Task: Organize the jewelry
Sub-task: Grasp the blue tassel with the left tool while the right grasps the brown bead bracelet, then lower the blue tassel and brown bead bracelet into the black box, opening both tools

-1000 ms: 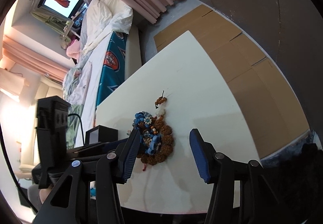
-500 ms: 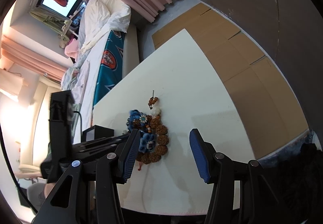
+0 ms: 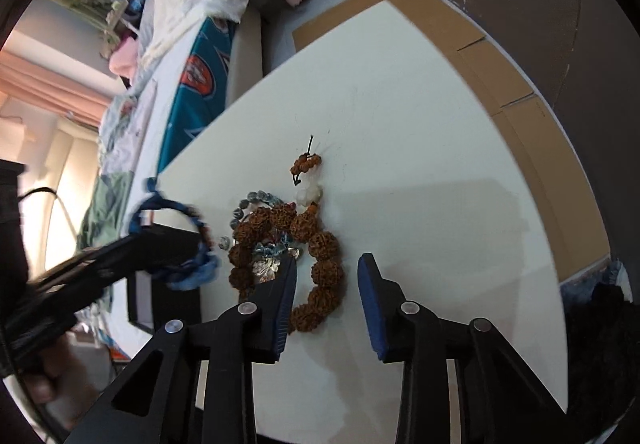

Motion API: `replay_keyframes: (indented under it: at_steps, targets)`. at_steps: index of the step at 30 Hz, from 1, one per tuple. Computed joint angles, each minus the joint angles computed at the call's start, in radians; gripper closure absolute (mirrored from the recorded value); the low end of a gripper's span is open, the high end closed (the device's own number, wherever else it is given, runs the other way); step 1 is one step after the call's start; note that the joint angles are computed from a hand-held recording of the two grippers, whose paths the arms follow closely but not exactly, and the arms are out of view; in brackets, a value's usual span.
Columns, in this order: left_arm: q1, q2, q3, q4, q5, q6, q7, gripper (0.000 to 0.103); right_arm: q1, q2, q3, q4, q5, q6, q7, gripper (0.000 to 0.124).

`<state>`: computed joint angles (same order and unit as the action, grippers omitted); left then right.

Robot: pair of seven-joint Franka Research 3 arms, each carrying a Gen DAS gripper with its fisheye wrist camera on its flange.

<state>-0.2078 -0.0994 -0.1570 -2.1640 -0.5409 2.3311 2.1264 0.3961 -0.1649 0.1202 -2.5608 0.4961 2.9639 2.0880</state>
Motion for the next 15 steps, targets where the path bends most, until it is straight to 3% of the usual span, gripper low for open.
replay_keyframes:
  at_steps: [6,8,12,15]
  targets:
    - [0.010,-0.041,0.021,-0.017,-0.008,0.003,0.022,0.094,-0.042,0.047,0.037,0.059,-0.176,-0.071,0.097,0.090]
    - [0.015,-0.054,0.032,-0.023,-0.011,0.001,0.028,0.094,-0.066,0.066,0.059,0.091,-0.320,-0.122,0.190,0.090]
    - [0.028,-0.083,0.055,-0.038,-0.009,-0.006,0.046,0.094,-0.081,0.093,0.080,0.158,-0.652,-0.260,0.401,0.102]
    - [0.040,-0.114,0.075,-0.058,0.000,-0.010,0.068,0.094,-0.059,0.089,0.065,0.165,-0.724,-0.264,0.450,0.103]
